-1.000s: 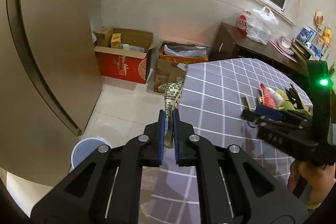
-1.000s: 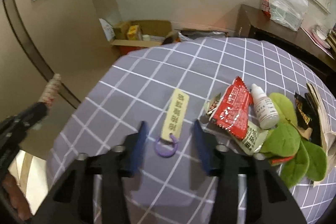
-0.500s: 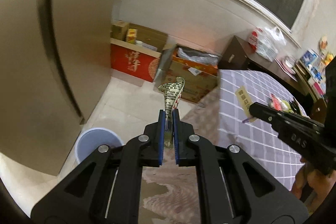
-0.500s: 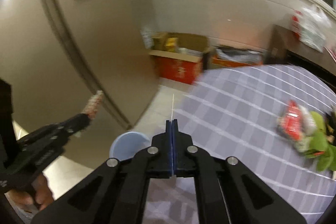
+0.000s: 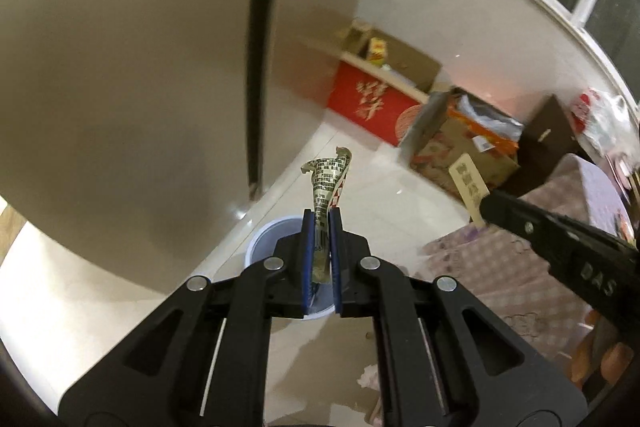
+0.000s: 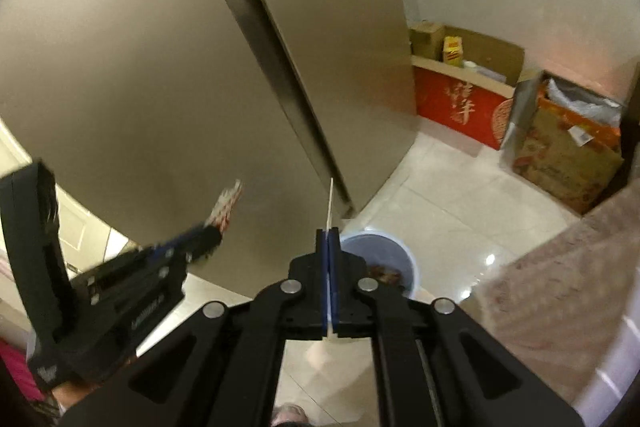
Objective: Collect trash
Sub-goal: 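Lower the strip over the blue bin and open the left gripper, then move both tools back to the table toward the leaves and newspaper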
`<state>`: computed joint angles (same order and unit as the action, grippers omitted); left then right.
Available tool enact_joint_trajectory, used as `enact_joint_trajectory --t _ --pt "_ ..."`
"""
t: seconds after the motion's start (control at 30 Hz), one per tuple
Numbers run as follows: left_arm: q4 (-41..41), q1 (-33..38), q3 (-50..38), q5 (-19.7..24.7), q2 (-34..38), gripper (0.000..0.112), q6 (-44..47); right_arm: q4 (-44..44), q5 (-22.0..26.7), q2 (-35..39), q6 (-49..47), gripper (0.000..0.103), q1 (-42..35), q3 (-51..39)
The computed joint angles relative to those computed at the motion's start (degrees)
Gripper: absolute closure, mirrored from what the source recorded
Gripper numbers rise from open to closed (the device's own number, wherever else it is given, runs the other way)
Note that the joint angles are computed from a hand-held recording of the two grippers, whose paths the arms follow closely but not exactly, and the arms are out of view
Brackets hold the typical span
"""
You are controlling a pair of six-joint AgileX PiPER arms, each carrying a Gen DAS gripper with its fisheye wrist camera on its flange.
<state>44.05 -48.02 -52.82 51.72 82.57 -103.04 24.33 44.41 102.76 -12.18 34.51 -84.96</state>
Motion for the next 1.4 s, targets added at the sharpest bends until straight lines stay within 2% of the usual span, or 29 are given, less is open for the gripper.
enact_joint_trajectory --t 0.07,0.1,0.27,0.47,0.63,0.8,0.83,0.9,0.93,1.03,1.13,1.4 --pt "-1.28 2.02 1.99 -2.44 -0.45 0.105 1.17 -4.16 -1.80 2.00 4.08 0.064 2.13 -1.27" --pt "-1.80 2.75 2.41 -3.32 -0.31 0.105 1.82 -4.42 -1.99 2.77 4.61 0.060 2.54 -1.87" --pt "-3.60 6.01 3.99 -8.63 0.63 0.105 3.78 -7.74 -3.80 1.75 6.42 0.060 4.20 0.80" --pt "-4.43 7.83 3.09 -12.70 3.28 0.104 5.78 -14.57 -7.97 -0.56 11.47 0.051 4.98 4.13" --pt "-5.48 8.86 0.91 -14.49 4.90 0.104 6.98 -13.29 -8.92 -2.59 10.68 0.049 3.64 5.51" --pt "-6.26 9.46 -1.95 -14.27 6.10 0.104 8.85 -12.83 -11.26 -5.47 11.34 0.045 2.10 7.59" --pt "-6.85 9.91 -2.30 -14.85 6.35 0.101 9.29 -12.15 -11.47 -6.03 10.91 0.045 1.64 7.99" --pt "-11.36 12.12 -2.94 -16.94 7.27 0.068 12.98 -11.73 -11.37 -6.50 10.80 0.045 0.88 8.02" --pt "-13.15 12.71 -3.65 -16.12 8.15 0.030 12.99 -11.63 -11.14 -6.81 10.86 0.045 0.62 8.11" --pt "-9.43 10.37 -2.45 -14.08 6.16 0.029 5.83 -11.09 -10.49 -7.89 10.50 0.044 -0.14 8.56" --pt "-8.69 7.70 -3.47 -10.66 5.06 0.029 4.38 -11.46 -10.17 -9.31 10.83 0.044 -0.50 9.53" --pt "-3.87 -3.99 -13.41 6.28 4.86 0.028 2.77 -10.09 -7.64 -16.16 10.42 0.044 -2.48 12.39"
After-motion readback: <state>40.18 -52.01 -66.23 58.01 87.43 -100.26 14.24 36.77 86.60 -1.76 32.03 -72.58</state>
